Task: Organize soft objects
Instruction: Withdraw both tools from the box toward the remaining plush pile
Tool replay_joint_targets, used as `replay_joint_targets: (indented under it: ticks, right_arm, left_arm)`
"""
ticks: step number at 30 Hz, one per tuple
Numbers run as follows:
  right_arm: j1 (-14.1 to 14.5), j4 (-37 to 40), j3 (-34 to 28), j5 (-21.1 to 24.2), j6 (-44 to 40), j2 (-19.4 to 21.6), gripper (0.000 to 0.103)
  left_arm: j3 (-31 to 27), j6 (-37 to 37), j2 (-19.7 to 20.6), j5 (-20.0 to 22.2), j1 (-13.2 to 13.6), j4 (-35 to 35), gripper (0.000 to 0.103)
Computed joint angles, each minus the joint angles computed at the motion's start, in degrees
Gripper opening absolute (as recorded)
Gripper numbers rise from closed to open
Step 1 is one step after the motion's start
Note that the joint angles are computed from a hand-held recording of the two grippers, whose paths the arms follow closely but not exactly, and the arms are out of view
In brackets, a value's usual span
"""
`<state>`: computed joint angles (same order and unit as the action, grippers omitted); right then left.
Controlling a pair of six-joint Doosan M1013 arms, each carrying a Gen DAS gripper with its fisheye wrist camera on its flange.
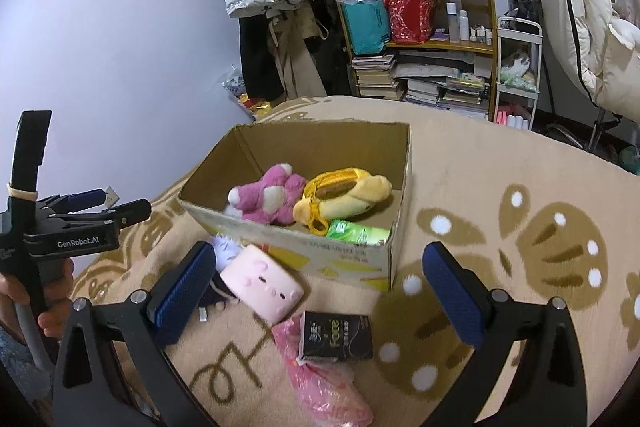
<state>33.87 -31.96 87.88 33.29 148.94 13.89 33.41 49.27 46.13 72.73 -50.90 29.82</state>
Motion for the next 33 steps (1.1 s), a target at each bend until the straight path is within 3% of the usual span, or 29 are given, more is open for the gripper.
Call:
replay_joint_targets:
  ticks: [8, 17, 33]
  right_arm:
    - [1.1, -2.3, 1.6, 0.2, 2.4, -0.4, 0.103]
    - [0.9, 0.5, 1.9, 0.4, -0.1, 0.2, 0.103]
    - [-0.3, 8.4, 0.5, 2.5, -7.5, 3.1, 0.103]
  left_arm:
    - [3.6, -0.8, -1.2, -0.4, -0.2, -1.2, 0.099]
    - [4.2, 1.5, -0.8, -1.2, -0.6, -1.8, 0.099]
    - [-0.4, 6.3, 2.8, 2.7, 0.5, -7.5, 0.099]
